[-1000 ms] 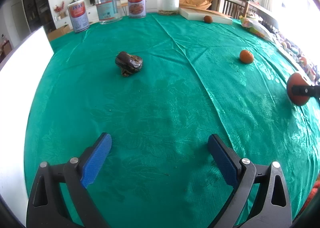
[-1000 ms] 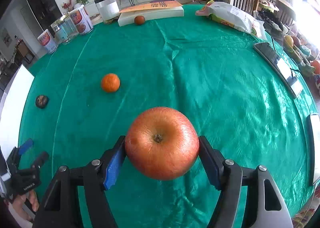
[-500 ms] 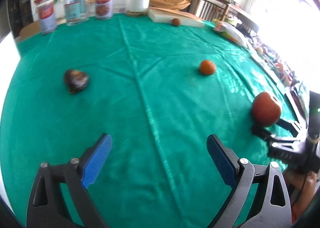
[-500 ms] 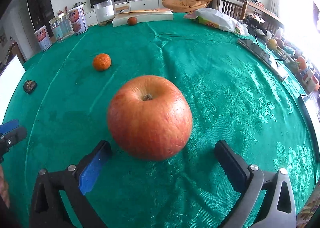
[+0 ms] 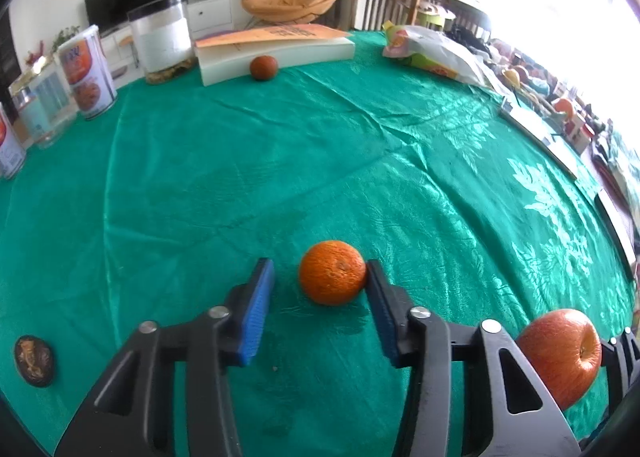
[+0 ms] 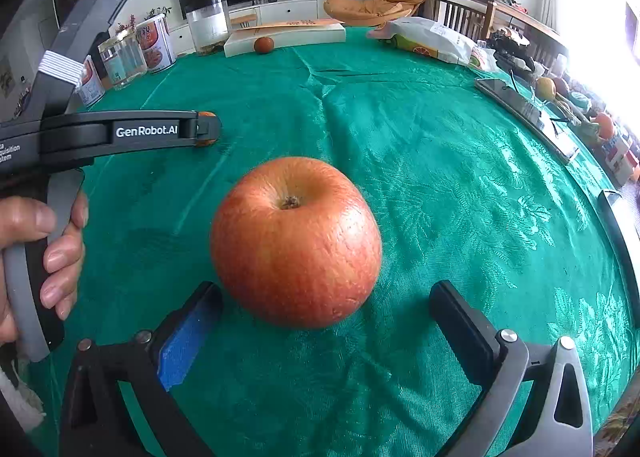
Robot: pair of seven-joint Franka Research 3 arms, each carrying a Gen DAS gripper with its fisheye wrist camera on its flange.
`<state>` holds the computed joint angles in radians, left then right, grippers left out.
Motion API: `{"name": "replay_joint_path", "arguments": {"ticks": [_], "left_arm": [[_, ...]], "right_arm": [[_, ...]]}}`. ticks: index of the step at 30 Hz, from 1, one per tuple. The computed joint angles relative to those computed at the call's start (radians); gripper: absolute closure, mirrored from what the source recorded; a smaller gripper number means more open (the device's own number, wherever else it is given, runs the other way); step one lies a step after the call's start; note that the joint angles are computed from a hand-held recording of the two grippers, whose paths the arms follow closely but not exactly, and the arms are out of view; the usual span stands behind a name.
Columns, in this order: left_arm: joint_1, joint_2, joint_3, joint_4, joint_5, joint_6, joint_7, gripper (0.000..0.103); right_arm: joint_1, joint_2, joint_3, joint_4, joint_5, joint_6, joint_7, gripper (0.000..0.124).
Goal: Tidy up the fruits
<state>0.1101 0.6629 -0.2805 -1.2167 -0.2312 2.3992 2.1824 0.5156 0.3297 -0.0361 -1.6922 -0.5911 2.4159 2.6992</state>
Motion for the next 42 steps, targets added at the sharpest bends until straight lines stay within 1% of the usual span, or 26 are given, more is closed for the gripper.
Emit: {"name": "replay_joint_path", "arguments": {"ticks": [1, 3, 5, 9, 11, 13, 17, 20, 22, 24, 26, 30, 34, 35, 36, 37, 38, 39, 40, 42], "left_arm": [[0.005, -0.019, -0.007, -0.037, -0.004, 0.03, 0.022, 0.073], [0.016, -0.051, -0.014, -0.087, -0.013, 0.049, 0.045, 0.073], [0.043, -0.091, -0.023, -0.137, -0.046, 0.045, 0.063, 0.073], [0.121, -0.211, -0.015, -0.259, -0.149, -0.042, 0.099, 0.074], [0.156, -0.292, 0.007, -0.355, -0.203, -0.064, 0.153, 0.074], [0.176, -0.37, 0.042, -0.453, -0.231, -0.07, 0.21, 0.074], [0.187, -0.48, 0.108, -0.605, -0.29, -0.036, 0.327, 0.073], [0.17, -0.498, 0.152, -0.644, -0.314, -0.018, 0.357, 0.067], [0.161, -0.493, 0.171, -0.644, -0.32, -0.015, 0.351, 0.042], [0.162, -0.492, 0.178, -0.648, -0.353, -0.012, 0.365, 0.032], [0.163, -0.494, 0.18, -0.657, -0.375, -0.002, 0.391, 0.032], [0.149, -0.514, 0.186, -0.695, -0.368, 0.041, 0.428, 0.031], [0.14, -0.506, 0.194, -0.677, -0.357, 0.028, 0.391, 0.031], [0.139, -0.5, 0.195, -0.668, -0.351, 0.023, 0.374, 0.031], [0.138, -0.494, 0.196, -0.657, -0.341, 0.017, 0.357, 0.033], [0.137, -0.489, 0.195, -0.65, -0.332, 0.011, 0.345, 0.044], [0.138, -0.49, 0.193, -0.651, -0.329, 0.018, 0.345, 0.048], [0.137, -0.493, 0.191, -0.654, -0.324, 0.024, 0.349, 0.057], [0.138, -0.494, 0.189, -0.656, -0.325, 0.027, 0.359, 0.073], [0.139, -0.492, 0.187, -0.653, -0.324, 0.022, 0.356, 0.073]], "right_arm": [[-0.001, -0.002, -0.001, -0.004, -0.001, 0.008, 0.003, 0.021], [-0.002, -0.005, -0.002, -0.01, -0.001, 0.018, 0.008, 0.021], [-0.003, -0.006, -0.002, -0.012, -0.001, 0.021, 0.008, 0.021], [-0.003, -0.006, -0.002, -0.013, -0.002, 0.023, 0.01, 0.021], [-0.002, -0.005, -0.002, -0.011, -0.003, 0.02, 0.01, 0.021], [0.0, -0.003, -0.002, -0.006, -0.005, 0.01, 0.011, 0.021], [0.007, 0.005, -0.002, 0.01, -0.009, -0.024, 0.013, 0.021], [0.011, 0.009, -0.002, 0.019, -0.012, -0.047, 0.018, 0.021], [0.01, 0.008, 0.0, 0.017, -0.013, -0.047, 0.02, 0.021], [0.01, 0.008, 0.001, 0.017, -0.014, -0.047, 0.02, 0.021], [0.01, 0.008, 0.001, 0.017, -0.015, -0.048, 0.021, 0.021], [0.009, 0.006, 0.002, 0.015, -0.017, -0.047, 0.023, 0.021], [0.007, 0.006, 0.003, 0.014, -0.014, -0.046, 0.02, 0.021], [0.0, 0.004, 0.009, 0.013, 0.003, -0.043, -0.001, 0.021], [-0.018, -0.002, 0.022, 0.01, 0.047, -0.035, -0.048, 0.021], [-0.042, -0.016, 0.036, -0.005, 0.106, -0.006, -0.094, 0.021], [-0.063, -0.038, 0.044, -0.03, 0.159, 0.039, -0.12, 0.021], [-0.076, -0.057, 0.046, -0.044, 0.2, 0.066, -0.134, 0.021], [-0.083, -0.065, 0.047, -0.036, 0.232, 0.058, -0.15, 0.021], [-0.11, -0.042, 0.066, 0.036, 0.34, -0.013, -0.244, 0.021]]}}
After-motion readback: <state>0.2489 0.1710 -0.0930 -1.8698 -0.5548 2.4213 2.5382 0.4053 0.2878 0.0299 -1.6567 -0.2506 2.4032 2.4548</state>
